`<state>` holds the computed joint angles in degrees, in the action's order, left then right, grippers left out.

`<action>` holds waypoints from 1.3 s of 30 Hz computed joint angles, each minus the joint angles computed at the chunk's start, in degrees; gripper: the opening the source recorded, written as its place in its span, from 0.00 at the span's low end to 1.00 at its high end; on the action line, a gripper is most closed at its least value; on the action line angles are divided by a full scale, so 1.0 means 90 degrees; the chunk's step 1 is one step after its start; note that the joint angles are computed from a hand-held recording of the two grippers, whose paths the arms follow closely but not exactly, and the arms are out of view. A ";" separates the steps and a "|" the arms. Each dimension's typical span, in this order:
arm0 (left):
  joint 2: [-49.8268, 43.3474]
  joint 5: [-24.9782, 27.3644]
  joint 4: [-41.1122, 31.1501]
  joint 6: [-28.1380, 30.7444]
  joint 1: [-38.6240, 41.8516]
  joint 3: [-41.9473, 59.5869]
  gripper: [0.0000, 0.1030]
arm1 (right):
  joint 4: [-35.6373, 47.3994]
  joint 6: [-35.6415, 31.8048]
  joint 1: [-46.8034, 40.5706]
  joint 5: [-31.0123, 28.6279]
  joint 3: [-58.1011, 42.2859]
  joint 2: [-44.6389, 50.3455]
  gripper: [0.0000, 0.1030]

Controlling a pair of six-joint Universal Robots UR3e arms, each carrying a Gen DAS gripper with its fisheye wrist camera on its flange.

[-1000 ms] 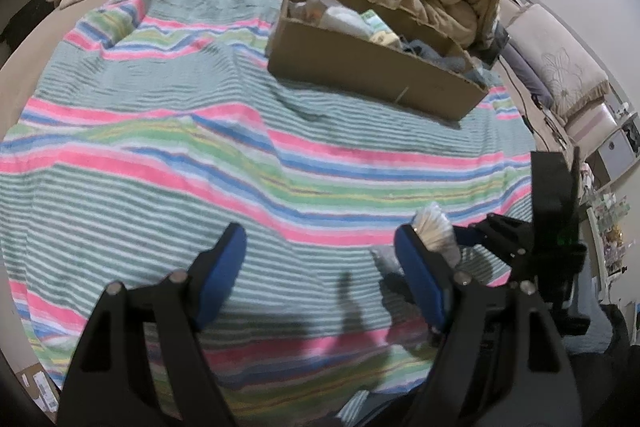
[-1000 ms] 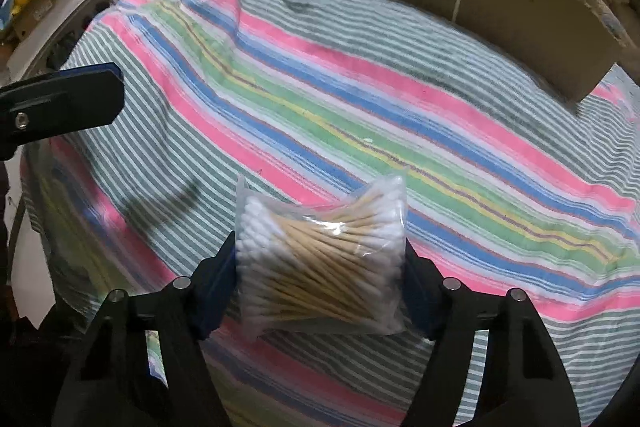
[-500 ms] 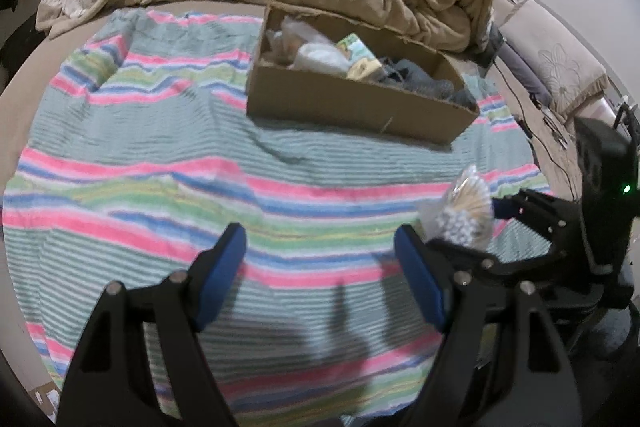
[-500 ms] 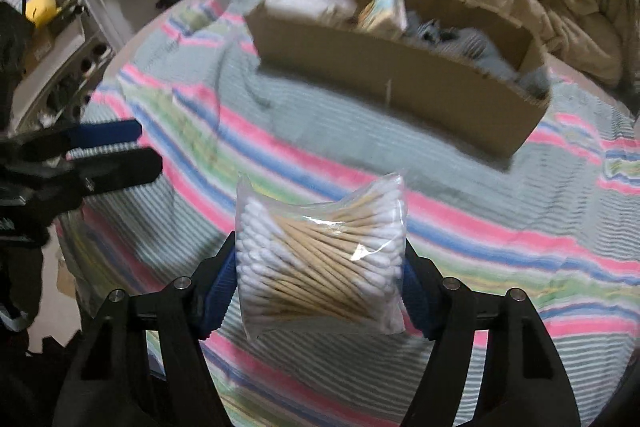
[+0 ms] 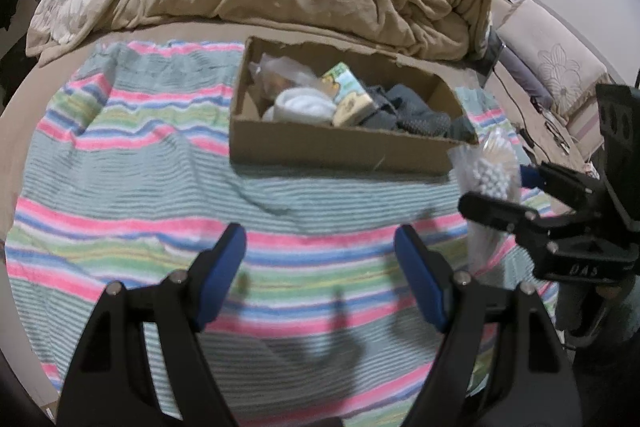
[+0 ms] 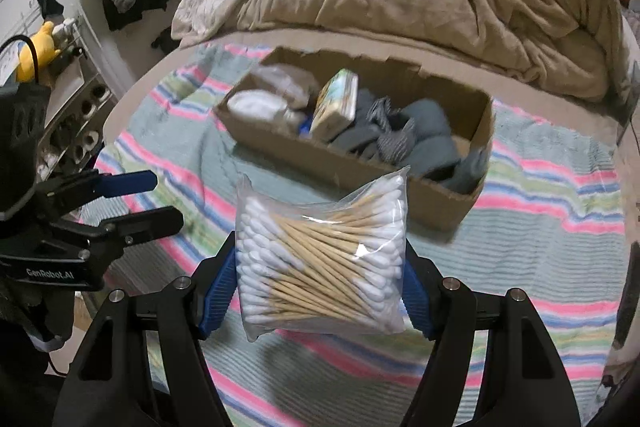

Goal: Organize objects
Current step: 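Carry the cotton swab bag over the box with the right tool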

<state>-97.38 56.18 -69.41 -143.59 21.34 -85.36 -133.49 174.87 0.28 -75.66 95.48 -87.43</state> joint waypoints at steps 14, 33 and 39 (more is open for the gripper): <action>-0.0704 0.0269 0.0446 -0.0720 -0.0445 0.1059 0.76 | -0.0095 -0.0247 -0.0545 0.0222 -0.0789 0.0619 0.72; -0.2034 0.0496 0.0466 -0.1173 -0.0887 0.2788 0.76 | 0.0209 0.0213 -0.0778 0.0345 -0.2745 0.2321 0.72; -0.2449 0.0617 0.0562 -0.1246 -0.0951 0.3215 0.76 | 0.0443 0.0307 -0.0682 0.0412 -0.3377 0.2885 0.72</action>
<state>-119.42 61.73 -64.35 -154.80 12.78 -56.43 -129.50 177.62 -5.86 -71.95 65.09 -61.47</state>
